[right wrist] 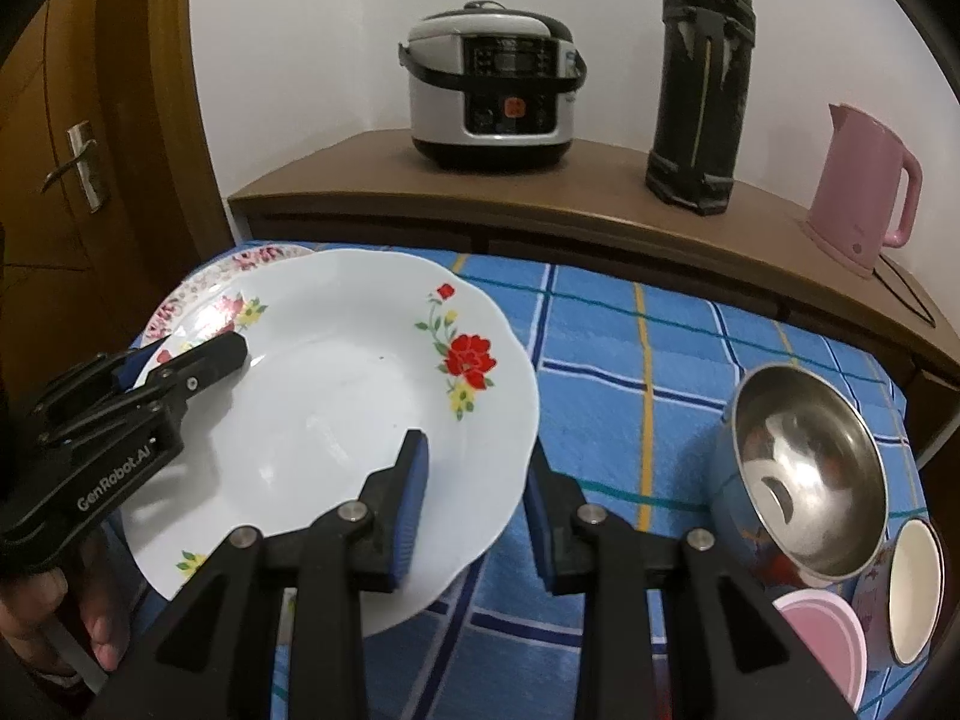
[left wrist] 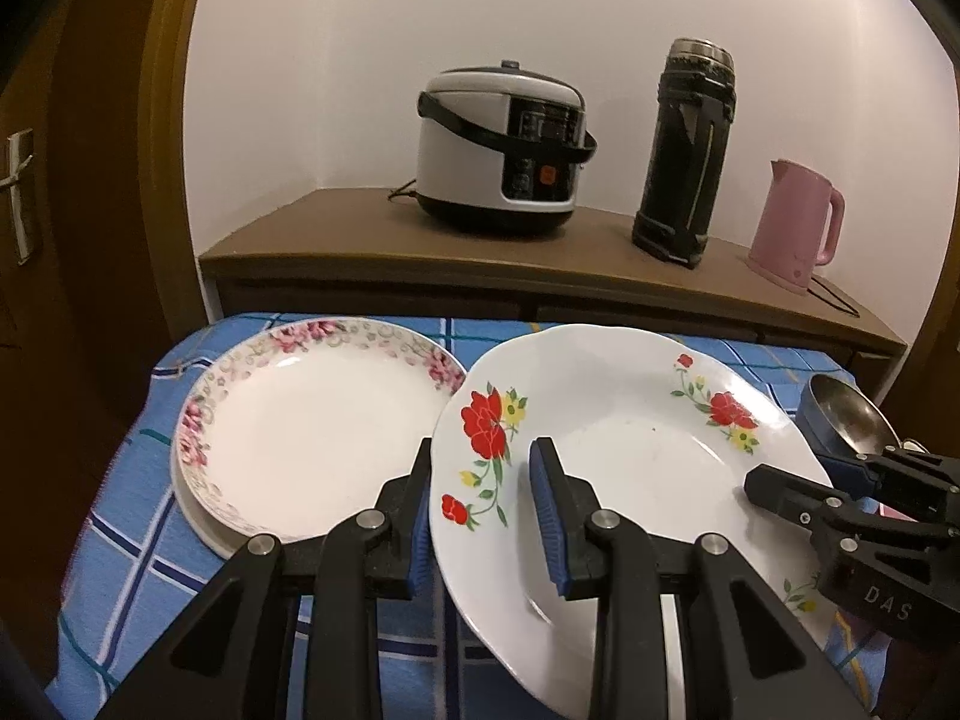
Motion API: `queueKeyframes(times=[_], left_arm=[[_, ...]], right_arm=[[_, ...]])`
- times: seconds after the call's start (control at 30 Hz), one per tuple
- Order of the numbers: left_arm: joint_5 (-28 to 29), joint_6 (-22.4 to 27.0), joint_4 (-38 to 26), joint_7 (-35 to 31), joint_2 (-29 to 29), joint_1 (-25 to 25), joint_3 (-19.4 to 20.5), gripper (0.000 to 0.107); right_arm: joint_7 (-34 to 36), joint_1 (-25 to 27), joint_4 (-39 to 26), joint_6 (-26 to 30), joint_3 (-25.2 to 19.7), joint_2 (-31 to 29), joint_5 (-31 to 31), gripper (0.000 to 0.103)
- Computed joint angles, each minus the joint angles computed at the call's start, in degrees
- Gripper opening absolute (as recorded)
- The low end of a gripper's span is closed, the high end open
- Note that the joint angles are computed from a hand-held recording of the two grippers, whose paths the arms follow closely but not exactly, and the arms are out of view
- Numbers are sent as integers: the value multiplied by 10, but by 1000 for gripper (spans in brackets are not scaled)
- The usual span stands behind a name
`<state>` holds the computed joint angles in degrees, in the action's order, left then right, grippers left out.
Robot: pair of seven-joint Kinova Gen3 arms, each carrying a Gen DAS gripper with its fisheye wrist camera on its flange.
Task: Organize plates and bowls
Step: 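Lift the red-flower plate with the left gripper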
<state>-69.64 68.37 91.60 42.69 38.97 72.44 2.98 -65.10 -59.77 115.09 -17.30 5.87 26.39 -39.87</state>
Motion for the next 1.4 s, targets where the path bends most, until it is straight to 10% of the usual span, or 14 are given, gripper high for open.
queueKeyframes(times=[1.4], left_arm=[[-35,146,76,79,-42,-33,35,32]], right_arm=[[154,-38,-144,-31,-16,49,-110,31]])
